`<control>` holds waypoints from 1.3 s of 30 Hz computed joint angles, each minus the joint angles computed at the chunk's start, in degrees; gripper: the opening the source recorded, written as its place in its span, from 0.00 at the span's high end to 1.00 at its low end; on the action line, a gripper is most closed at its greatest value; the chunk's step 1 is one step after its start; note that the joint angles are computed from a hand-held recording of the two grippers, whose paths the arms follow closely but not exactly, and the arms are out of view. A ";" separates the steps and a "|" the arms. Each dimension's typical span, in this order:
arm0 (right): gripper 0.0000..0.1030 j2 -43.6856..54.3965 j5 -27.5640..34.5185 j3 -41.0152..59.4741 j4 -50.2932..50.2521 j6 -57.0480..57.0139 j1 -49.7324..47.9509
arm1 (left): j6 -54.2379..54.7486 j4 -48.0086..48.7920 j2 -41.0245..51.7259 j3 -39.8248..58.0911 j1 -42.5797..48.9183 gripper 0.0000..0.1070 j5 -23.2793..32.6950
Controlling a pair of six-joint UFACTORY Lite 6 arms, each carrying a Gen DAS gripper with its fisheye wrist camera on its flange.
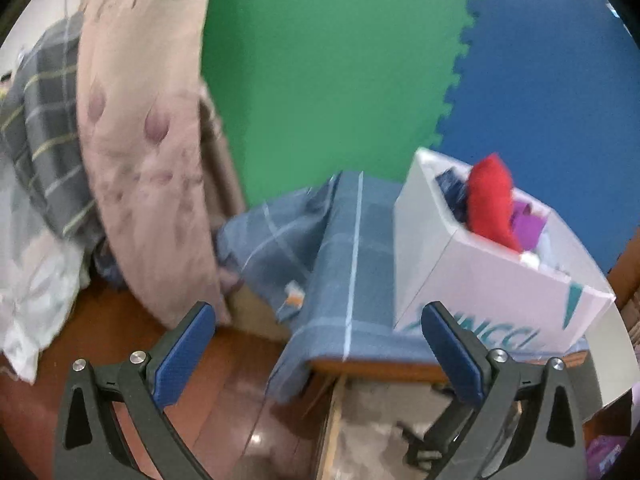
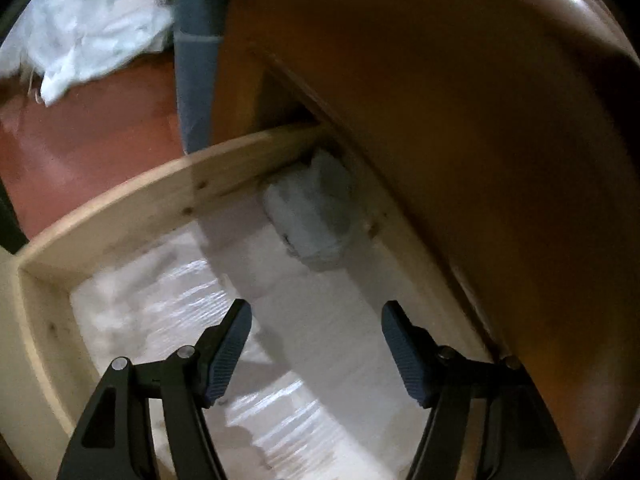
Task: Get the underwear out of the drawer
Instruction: 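Reach the right gripper into the drawer and grasp the grey sock, then carry the grey sock up over the white shoebox with the right gripper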
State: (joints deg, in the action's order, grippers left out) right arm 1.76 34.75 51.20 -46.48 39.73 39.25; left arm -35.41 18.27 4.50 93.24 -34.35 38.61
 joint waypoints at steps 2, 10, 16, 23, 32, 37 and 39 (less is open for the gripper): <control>0.33 3.21 1.89 -0.27 -9.06 7.49 3.53 | 2.85 -4.19 0.53 -0.06 0.93 0.04 0.50; 0.33 14.80 9.85 0.34 -37.57 28.97 12.64 | 3.01 1.14 1.64 -0.05 -1.92 0.04 0.43; 0.33 22.55 18.48 1.01 -50.66 39.20 15.77 | 7.43 -2.38 1.65 -0.56 -0.26 0.04 -0.15; 0.39 32.43 14.19 14.56 -48.31 34.80 10.29 | 13.37 -11.66 2.25 -0.42 3.69 0.04 -0.96; 0.71 32.08 9.46 20.21 -32.94 16.93 9.91 | 14.45 -12.53 2.22 -0.86 3.99 0.04 -1.51; 0.71 25.74 8.65 17.05 -23.26 3.18 11.13 | 13.76 -11.69 2.68 -0.79 3.89 0.04 -1.11; 0.71 22.45 8.79 15.87 -17.95 -3.77 11.40 | 13.77 -11.82 3.17 -0.42 3.74 0.04 -0.79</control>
State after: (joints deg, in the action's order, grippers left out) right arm 24.21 43.54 67.07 -64.43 35.95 50.66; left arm -21.64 6.44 7.67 92.82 -30.61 37.82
